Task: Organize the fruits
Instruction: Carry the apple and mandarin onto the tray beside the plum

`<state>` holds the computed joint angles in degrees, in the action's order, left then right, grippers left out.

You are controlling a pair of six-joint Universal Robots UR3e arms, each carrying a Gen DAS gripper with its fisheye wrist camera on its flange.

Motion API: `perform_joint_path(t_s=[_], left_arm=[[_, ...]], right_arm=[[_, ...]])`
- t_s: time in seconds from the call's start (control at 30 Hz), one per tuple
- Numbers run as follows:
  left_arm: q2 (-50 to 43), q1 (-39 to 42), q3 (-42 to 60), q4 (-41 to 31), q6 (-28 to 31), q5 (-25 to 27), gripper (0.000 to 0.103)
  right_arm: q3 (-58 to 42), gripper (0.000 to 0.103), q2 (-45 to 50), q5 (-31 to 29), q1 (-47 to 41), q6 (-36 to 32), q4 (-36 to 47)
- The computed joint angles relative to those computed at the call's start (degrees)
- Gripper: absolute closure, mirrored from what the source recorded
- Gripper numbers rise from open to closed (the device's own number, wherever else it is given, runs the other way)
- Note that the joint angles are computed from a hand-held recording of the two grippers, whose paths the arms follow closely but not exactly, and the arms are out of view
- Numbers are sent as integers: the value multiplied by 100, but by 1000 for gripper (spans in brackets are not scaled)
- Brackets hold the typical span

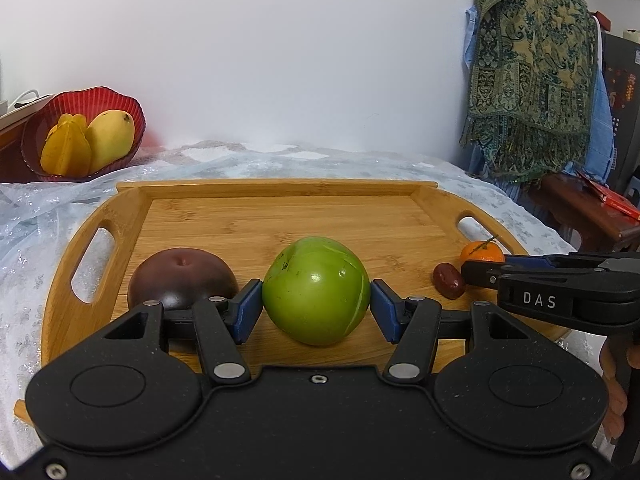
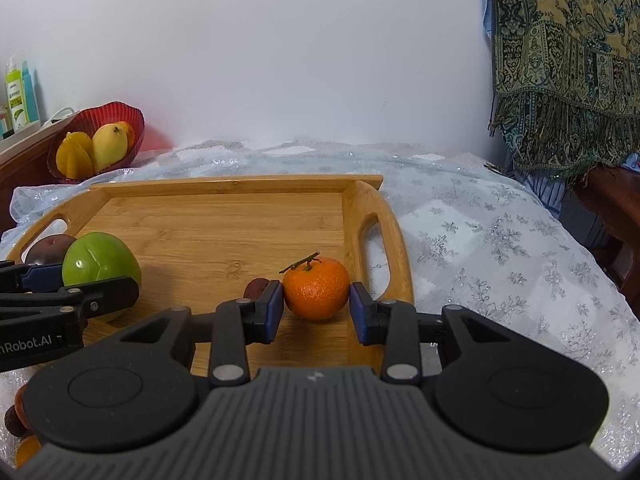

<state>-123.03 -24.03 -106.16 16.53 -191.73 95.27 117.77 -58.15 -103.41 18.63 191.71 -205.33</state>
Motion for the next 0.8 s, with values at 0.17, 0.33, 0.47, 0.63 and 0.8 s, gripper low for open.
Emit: perform_joint_path(t_s=[0.17, 0.33, 0.47, 0.63, 0.8], left_arm=[[-36, 9, 34, 14, -9, 51, 47], [-52, -13, 45, 25, 20, 90, 47], [-59, -17, 45, 37, 25, 94, 47], [-60, -27, 44, 43, 39, 112, 47], [-60, -29, 44, 41, 35, 113, 47]], right_arm=[[23, 62, 5, 96, -24, 35, -36], [35, 62, -7, 155, -44, 88, -23], [42, 62, -10, 158, -46, 97, -31], [45, 61, -19, 153, -41, 113, -22], [47, 59, -28, 152, -39, 121, -13]])
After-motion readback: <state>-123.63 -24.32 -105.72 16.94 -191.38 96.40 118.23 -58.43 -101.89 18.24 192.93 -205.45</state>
